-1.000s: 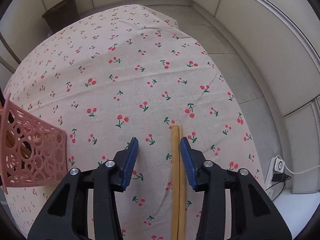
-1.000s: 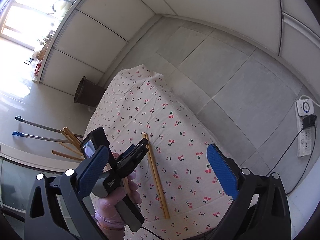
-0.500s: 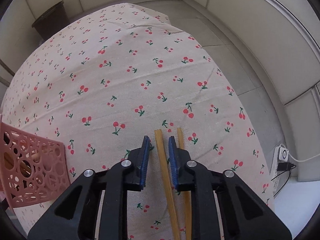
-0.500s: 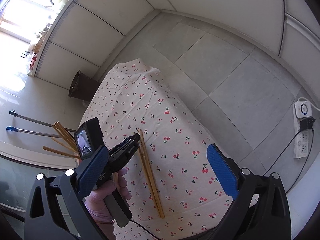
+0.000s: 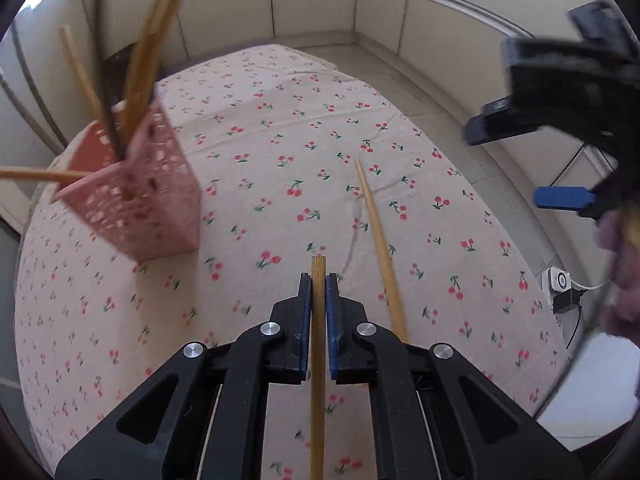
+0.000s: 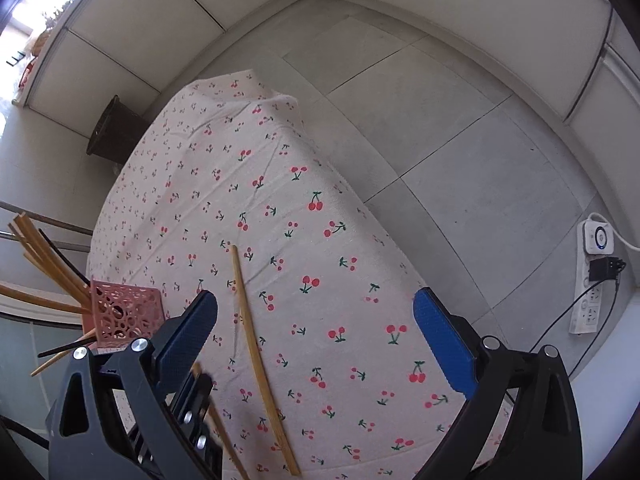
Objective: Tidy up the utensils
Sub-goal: 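Lift the chopstick with the left gripper while the right gripper grasps the last one, then carry both chopsticks over the pink basket and open both grippers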
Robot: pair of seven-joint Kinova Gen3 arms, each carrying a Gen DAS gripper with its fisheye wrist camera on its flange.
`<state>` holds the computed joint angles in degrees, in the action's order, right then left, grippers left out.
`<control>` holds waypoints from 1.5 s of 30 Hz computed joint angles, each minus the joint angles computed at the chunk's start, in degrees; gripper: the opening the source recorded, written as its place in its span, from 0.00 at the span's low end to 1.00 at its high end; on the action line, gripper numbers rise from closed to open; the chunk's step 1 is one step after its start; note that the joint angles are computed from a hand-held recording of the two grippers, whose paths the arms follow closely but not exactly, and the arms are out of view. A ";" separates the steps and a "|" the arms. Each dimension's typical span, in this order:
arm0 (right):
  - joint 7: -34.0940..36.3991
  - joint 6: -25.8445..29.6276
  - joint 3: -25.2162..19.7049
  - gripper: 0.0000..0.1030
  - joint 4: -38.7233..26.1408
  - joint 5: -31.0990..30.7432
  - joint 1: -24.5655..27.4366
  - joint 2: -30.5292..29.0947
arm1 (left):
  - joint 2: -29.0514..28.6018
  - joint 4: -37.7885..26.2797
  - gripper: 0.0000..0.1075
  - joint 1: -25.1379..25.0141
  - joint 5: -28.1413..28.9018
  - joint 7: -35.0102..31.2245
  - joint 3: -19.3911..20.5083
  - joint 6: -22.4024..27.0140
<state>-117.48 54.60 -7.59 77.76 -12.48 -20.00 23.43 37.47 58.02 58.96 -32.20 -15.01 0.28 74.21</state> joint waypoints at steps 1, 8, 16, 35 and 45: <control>-1.16 0.24 0.42 0.93 -1.03 1.61 -1.62 1.06 | -1.36 1.59 0.06 2.01 -0.51 2.33 -1.64 -0.13; -8.48 5.28 3.52 0.83 -10.55 15.21 -13.74 8.84 | -10.95 11.14 0.06 11.50 -11.76 18.54 -5.24 4.61; -9.84 3.82 4.67 0.28 -10.81 25.51 -20.75 10.24 | -15.88 16.33 0.06 11.14 -21.21 28.49 0.54 9.81; -2.90 -14.03 -1.28 0.06 8.39 19.06 -15.36 -10.37 | -18.00 19.04 0.06 7.14 -25.43 33.07 10.15 13.78; -2.23 -17.00 -4.93 0.06 13.10 20.10 -13.84 -21.41 | -19.60 19.10 0.06 8.99 -29.05 35.30 11.86 16.84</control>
<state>-119.71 37.59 -12.52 90.86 7.62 -33.85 2.02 17.87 77.12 67.95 -61.24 20.29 12.14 91.05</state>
